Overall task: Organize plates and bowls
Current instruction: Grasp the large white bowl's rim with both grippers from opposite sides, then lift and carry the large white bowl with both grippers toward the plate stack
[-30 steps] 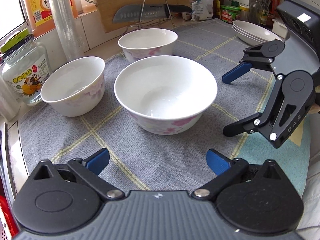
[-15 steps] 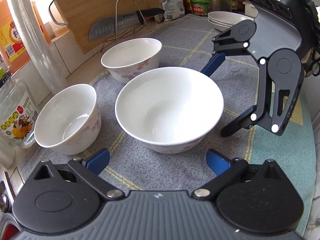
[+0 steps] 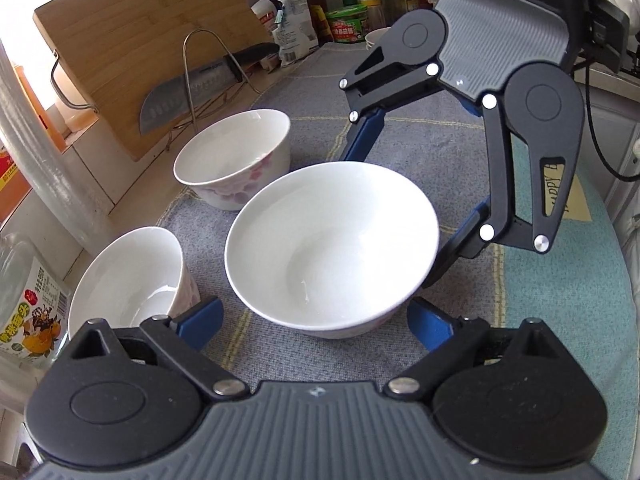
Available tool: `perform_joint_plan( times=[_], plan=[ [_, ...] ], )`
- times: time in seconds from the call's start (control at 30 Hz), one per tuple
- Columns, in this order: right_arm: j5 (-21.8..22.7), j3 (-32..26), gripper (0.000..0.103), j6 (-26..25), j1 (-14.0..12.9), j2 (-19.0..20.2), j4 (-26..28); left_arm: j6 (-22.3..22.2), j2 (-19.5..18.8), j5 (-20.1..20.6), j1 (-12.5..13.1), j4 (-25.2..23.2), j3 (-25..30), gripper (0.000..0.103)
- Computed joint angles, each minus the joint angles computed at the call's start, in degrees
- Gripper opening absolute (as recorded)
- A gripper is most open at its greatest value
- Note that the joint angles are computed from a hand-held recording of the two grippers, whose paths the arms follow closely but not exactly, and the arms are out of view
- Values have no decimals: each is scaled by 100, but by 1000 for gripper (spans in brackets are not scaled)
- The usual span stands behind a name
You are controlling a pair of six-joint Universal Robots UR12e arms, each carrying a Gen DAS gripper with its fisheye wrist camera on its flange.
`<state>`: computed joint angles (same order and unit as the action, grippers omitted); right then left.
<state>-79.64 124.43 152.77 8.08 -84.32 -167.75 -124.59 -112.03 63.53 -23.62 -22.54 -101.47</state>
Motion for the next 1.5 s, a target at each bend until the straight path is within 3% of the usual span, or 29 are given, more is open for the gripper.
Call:
perform_joint_plan(
  times=[0.47, 0.77, 1.2, 1.5],
  plan=[
    [-32, -85, 84, -411, 9, -52, 324, 862, -67, -435, 61, -682, 270, 92],
    [-112, -98, 83, -256, 34, -117, 435, 914, -48, -506, 47, -727, 279, 92],
    [-3, 284, 83, -310, -126, -655, 546, 561, 170, -400, -214, -523, 102, 92],
    [213, 682, 83, -646, -562, -1195, 755, 78, 101, -205, -612, -245, 172, 92]
  ],
)
